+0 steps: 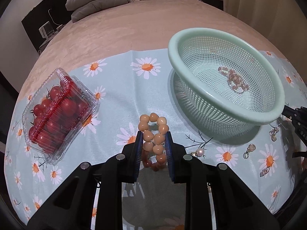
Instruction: Organize jewelry
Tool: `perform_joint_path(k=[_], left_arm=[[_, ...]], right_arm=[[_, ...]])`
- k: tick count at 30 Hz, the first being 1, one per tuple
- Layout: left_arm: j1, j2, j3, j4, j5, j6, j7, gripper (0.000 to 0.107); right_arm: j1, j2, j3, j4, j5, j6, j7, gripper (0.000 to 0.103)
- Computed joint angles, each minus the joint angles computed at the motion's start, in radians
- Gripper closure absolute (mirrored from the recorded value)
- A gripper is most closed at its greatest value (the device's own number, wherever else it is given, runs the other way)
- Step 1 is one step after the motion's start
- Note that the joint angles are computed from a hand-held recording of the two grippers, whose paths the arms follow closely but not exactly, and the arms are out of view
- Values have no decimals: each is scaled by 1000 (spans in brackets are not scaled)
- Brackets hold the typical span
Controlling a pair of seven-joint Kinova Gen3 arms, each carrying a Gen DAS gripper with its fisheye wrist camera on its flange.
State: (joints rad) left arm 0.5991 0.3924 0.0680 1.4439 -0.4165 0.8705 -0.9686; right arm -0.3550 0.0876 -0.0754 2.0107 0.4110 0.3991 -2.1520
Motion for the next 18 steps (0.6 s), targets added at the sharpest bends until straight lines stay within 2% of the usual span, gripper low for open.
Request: perform_joint_path(k=[2, 3, 9, 18], left_arm=[[3, -7, 0, -3, -3, 7, -1, 84], [6, -12, 2, -1, -4, 9, 3, 107], [2, -36, 8, -22, -12, 28, -3, 106], [5, -61, 16, -19, -36, 44, 13, 107]], right_arm=[[-9, -16, 0, 0, 25, 9, -21, 101], [-12, -24, -2, -1, 39, 15, -32, 101], [-1, -76, -35, -7, 91, 44, -66, 101], [32, -117, -75, -11, 76, 60, -37, 101]])
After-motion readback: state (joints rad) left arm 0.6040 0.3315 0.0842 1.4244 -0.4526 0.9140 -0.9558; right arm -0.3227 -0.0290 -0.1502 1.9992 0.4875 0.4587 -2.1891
